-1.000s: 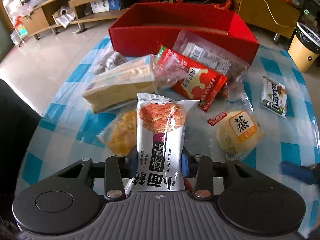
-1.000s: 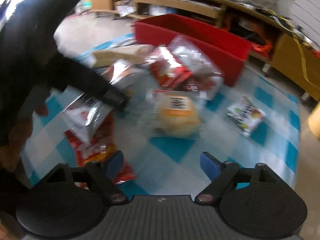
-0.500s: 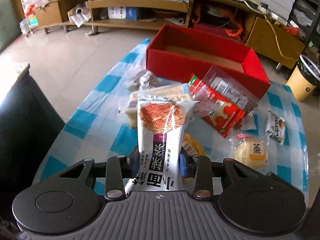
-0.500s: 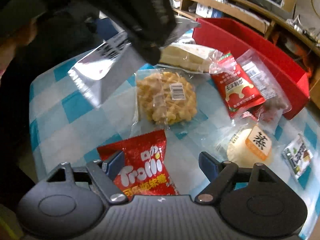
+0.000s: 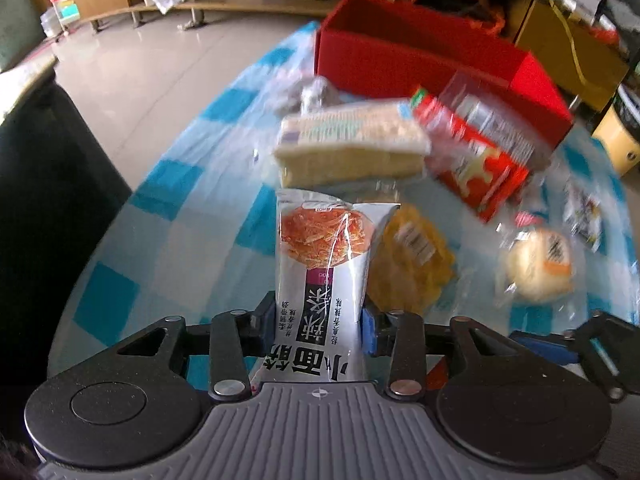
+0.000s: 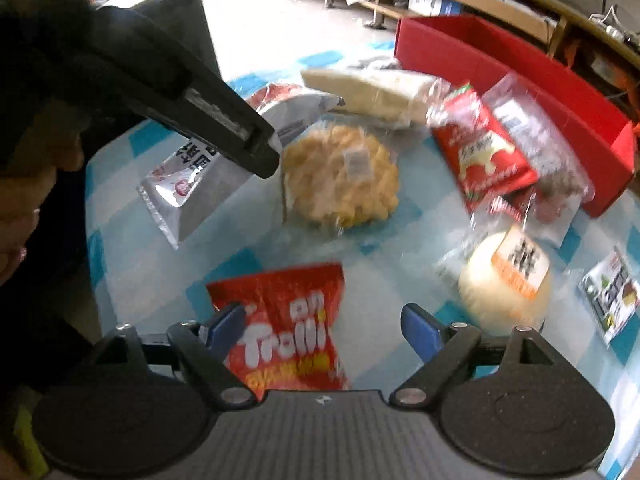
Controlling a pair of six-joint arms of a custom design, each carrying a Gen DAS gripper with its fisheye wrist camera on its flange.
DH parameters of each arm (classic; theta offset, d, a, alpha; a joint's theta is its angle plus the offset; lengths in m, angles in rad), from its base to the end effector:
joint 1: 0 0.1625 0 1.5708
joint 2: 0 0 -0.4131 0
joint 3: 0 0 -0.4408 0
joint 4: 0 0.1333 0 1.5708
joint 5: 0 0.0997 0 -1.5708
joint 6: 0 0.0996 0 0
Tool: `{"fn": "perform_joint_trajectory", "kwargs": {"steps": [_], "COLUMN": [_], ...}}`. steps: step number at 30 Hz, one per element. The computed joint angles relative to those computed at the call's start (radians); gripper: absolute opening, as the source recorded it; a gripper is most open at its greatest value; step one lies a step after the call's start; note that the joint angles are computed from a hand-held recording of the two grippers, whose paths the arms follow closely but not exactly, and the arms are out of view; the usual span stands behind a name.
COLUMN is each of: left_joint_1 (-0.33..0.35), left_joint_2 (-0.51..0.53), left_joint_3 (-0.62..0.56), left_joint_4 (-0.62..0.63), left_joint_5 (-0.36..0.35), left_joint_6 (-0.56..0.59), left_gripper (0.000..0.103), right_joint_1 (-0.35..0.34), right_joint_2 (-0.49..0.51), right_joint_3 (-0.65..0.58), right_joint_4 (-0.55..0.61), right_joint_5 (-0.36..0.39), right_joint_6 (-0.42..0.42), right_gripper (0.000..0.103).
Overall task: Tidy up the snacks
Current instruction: 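Lift the white noodle-snack bag with the left tool while the right tool grasps the red Trolli bag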
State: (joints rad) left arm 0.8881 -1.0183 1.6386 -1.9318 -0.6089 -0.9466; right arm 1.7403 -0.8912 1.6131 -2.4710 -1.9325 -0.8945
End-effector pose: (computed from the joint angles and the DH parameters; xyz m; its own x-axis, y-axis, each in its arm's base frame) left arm -0.2478 -0.6456 0.1773 -0.6766 -0.3023 -0.6714 0.1040 0.8635 -0.4935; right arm 0.2156 -0.6785 0.1185 -0.4542 -0.8166 0.3563 -0.8311 0.5324 0.1606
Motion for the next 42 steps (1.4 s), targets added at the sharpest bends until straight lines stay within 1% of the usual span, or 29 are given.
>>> {"fn": "perform_joint_trajectory", "kwargs": {"steps": [2,4,6,8,10,14,15,16,17,18,19,21,22,24,26,30,33,35,37,38,39,40,41,42], "left_joint_1": [0.004,0.004,0.003,0.004,0.008,0.01,0.012,0.012,0.011,0.009,0.007,0.001,-0.002,-0.005,-0.008,-0.013,-0.015,-0.011,-0.011,-0.014,-0.016,-0.019,-0.024,-0.028], "left_joint_2": [0.007,0.02,0.03,0.033,0.031,0.009,0.005,-0.002,-0.007,-0.01,-0.01,-0.006,-0.001,0.003,0.003,-0.014,-0.016,-0.015,-0.019,-0.024,-0.027,-0.029,-0.029,-0.032], "left_joint_3": [-0.005,-0.015,-0.024,-0.027,-0.027,0.001,0.004,0.014,0.021,0.026,0.027,0.026,0.02,0.017,0.015,0.035,0.038,0.038,0.042,0.048,0.052,0.055,0.056,0.058], "left_joint_4": [0.028,0.071,0.124,0.158,0.179,0.156,0.149,0.128,0.112,0.103,0.098,0.114,0.125,0.138,0.151,0.126,0.124,0.117,0.121,0.113,0.101,0.1,0.113,0.118], "left_joint_5": [-0.008,0.001,0.018,0.02,0.002,-0.017,-0.022,-0.032,-0.037,-0.037,-0.039,-0.031,-0.028,-0.024,-0.023,-0.021,-0.016,-0.03,-0.037,-0.034,-0.034,-0.028,-0.014,-0.002], "left_joint_6": [-0.015,-0.035,-0.069,-0.091,-0.117,-0.135,-0.136,-0.126,-0.119,-0.112,-0.107,-0.112,-0.117,-0.12,-0.13,-0.133,-0.137,-0.127,-0.155,-0.148,-0.135,-0.137,-0.149,-0.147], "left_gripper": [0.054,0.066,0.074,0.076,0.077,0.078,0.074,0.067,0.065,0.059,0.055,0.052,0.05,0.048,0.047,0.046,0.045,0.047,0.051,0.054,0.071,0.087,0.088,0.087], "right_joint_1": [-0.002,-0.002,0.0,0.003,0.003,0.005,0.005,0.006,0.007,0.007,0.005,0.003,0.004,0.004,0.004,-0.006,-0.01,-0.02,-0.02,-0.018,-0.017,-0.011,-0.005,0.001], "right_joint_2": [-0.003,0.001,0.002,-0.005,-0.013,-0.023,-0.026,-0.029,-0.03,-0.027,-0.027,-0.026,-0.029,-0.036,-0.041,-0.049,-0.046,-0.048,-0.055,-0.063,-0.07,-0.075,-0.078,-0.077], "right_joint_3": [0.017,0.024,0.033,0.04,0.057,0.078,0.085,0.089,0.095,0.088,0.082,0.074,0.075,0.077,0.075,0.051,0.04,0.019,0.025,0.032,0.04,0.048,0.051,0.052], "right_joint_4": [-0.007,-0.017,-0.031,-0.035,-0.064,-0.092,-0.102,-0.112,-0.13,-0.128,-0.117,-0.116,-0.118,-0.124,-0.118,-0.066,-0.073,-0.021,-0.024,-0.011,-0.005,0.008,0.025,0.04], "right_joint_5": [-0.005,-0.015,-0.016,-0.02,-0.013,-0.01,-0.006,-0.005,-0.008,-0.006,0.001,0.005,0.004,0.005,0.006,0.021,0.0,0.018,0.032,0.049,0.062,0.068,0.068,0.063], "right_joint_6": [-0.02,-0.028,-0.05,-0.054,-0.083,-0.121,-0.138,-0.15,-0.156,-0.15,-0.145,-0.137,-0.127,-0.113,-0.101,-0.047,-0.027,0.008,-0.015,-0.059,-0.105,-0.187,-0.281,-0.379], "right_gripper": [0.089,0.09,0.092,0.091,0.091,0.089,0.086,0.084,0.078,0.072,0.069,0.059,0.056,0.047,0.043,0.034,0.03,0.031,0.037,0.05,0.065,0.07,0.073,0.078]}}
